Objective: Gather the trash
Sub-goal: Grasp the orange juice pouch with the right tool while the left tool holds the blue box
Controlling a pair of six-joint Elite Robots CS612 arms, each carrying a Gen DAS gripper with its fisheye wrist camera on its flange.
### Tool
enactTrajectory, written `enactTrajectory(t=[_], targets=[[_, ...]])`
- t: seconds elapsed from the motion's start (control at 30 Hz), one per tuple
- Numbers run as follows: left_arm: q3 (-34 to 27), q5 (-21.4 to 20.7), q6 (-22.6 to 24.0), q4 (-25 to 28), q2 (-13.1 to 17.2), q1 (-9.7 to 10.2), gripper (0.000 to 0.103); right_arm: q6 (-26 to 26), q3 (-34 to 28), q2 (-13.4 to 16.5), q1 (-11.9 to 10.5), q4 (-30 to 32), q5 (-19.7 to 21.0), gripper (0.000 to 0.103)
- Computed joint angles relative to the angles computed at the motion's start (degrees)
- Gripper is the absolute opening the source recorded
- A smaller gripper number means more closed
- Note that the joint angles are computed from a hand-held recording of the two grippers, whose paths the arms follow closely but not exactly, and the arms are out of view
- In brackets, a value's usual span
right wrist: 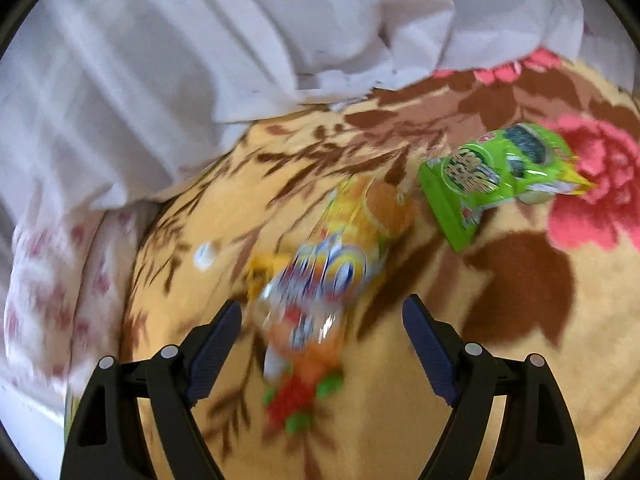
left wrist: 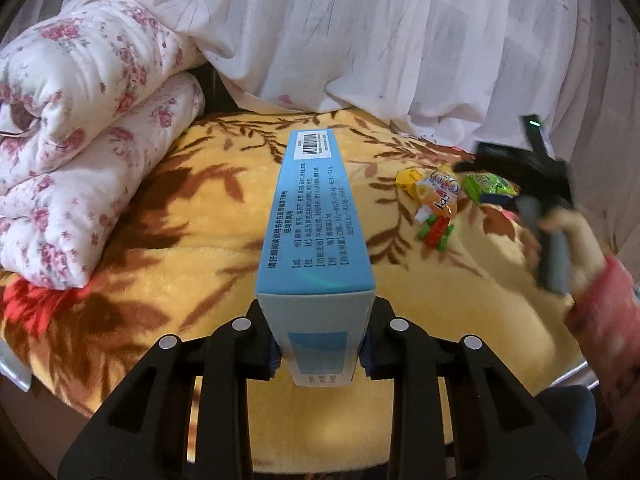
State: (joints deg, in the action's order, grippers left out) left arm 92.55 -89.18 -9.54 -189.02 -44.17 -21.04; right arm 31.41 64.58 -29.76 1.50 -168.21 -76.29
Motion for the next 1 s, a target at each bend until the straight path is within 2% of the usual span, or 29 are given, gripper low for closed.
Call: enactTrajectory(t=[0.13,0.17,0.23,0.33,0.5,0.67,0.87,1.0], targets=[[0.9,-0.8,-0.7,-0.8,-0.6,0.44,0.028,3.6,-8.3,4.0,0.2,9.0,-3.5,0.078],[1.1,-0.7,-0.9,-1.1,-0.7,0.54,0.028,4.2,-9.5,4.6,0.1,10.2,-3.6,0.073],[1.4,-0.4,-1.1,-1.7,-0.8,0.63,0.028,4.8,-11.3,5.6,0.1,12.3,-2.9,0.055],[1.6,-0.7,-1.5,-1.6,-0.9,0.8,0.028,3.4,-10.8,5.0,0.5,12.4,-5.3,0.049],[2.4,-1.3,-1.9,-2.1,-1.3,0.82,0.028,2.4,-4.6,1.4,0.3,5.5,-4.3,0.046],[4.3,-1.9,-2.0,-3.2,-2.4,0.64,0.028,-2.8,4.7,-4.3,0.5,-2.7,-4.7,0.045],[6.7,-4.1,-1.6,-4.3,-4.1,0.32,0.028,-10.9,17.8,-11.8,0.9,-12.9,-1.7,0.045],[8.8,-5.9,-1.1,-4.9,-5.4,0.03,0.028,-15.6,24.3,-15.5,1.7,-16.0,0.3,0.045]])
